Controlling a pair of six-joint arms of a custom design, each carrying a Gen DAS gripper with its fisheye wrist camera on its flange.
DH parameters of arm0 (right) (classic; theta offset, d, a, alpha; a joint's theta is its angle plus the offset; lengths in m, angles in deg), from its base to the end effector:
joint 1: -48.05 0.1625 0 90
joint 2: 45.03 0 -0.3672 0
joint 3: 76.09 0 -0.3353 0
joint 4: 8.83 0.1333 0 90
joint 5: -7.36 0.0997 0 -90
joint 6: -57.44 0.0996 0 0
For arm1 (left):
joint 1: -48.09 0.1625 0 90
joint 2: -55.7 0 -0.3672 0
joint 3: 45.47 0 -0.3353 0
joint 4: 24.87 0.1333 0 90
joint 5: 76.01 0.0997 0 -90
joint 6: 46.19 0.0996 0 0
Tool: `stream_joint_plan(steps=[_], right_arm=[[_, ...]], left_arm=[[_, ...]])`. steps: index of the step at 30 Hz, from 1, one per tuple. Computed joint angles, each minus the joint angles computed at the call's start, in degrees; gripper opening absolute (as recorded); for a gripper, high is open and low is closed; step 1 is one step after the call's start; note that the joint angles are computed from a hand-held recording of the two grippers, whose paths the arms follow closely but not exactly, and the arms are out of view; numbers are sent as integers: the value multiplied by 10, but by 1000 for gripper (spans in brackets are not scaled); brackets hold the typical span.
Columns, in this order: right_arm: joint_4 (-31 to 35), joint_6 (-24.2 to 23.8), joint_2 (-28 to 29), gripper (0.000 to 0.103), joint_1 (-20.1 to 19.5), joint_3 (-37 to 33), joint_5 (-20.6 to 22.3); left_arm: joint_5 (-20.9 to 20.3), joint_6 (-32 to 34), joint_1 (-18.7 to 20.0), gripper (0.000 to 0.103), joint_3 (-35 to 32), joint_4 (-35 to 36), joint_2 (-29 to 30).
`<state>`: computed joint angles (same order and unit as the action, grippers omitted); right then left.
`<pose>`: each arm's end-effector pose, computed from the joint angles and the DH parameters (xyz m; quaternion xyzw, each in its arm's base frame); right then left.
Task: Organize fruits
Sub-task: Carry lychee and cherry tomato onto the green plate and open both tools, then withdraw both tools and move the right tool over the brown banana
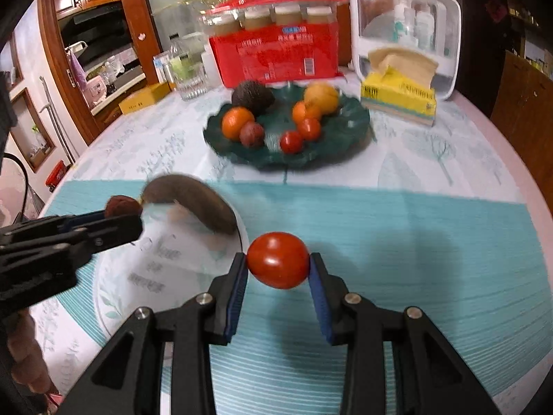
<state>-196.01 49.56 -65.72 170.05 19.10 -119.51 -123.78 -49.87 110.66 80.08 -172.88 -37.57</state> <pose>0.3569 -0.4324 -0.0659 0.2588 -0.8956 0.2472 0.2642 0.0007 -0.4334 0.3269 0.1086 0.9065 -0.2943 0.2826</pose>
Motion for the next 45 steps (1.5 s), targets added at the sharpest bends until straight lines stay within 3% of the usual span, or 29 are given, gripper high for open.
stream_joint_plan(steps=[4,8,13,16,20,23,27,31,40,42,45], right_arm=[[44,-14,-25,36,18,-34,3],[98,-41,-51,36,43,-100,-1],[170,-81,-44,36,64,-236,-7],[223,-91,-17,36,64,-327,-12],[283,-91,32,36,44,-425,-17],[321,-81,65,36,16,-459,-18],[357,-62,96,36,-28,-464,-3],[388,-46,126,36,-58,-480,1],[430,-25,155,37,-86,-499,-1],[424,-26,154,40,-87,-495,4],[427,-20,144,44,-88,-483,16]], left_arm=[[25,5,-44,30,-60,73,-19],[58,16,-88,30,-153,132,-2],[102,63,-115,30,-273,117,73],[89,60,-97,30,-346,138,125],[48,43,-44,30,-424,166,203],[35,35,2,30,-463,177,265],[21,23,53,30,-508,194,341],[20,19,81,30,-537,202,397],[24,32,94,31,-550,205,444],[23,28,96,35,-549,209,444],[20,20,98,56,-542,207,437]])
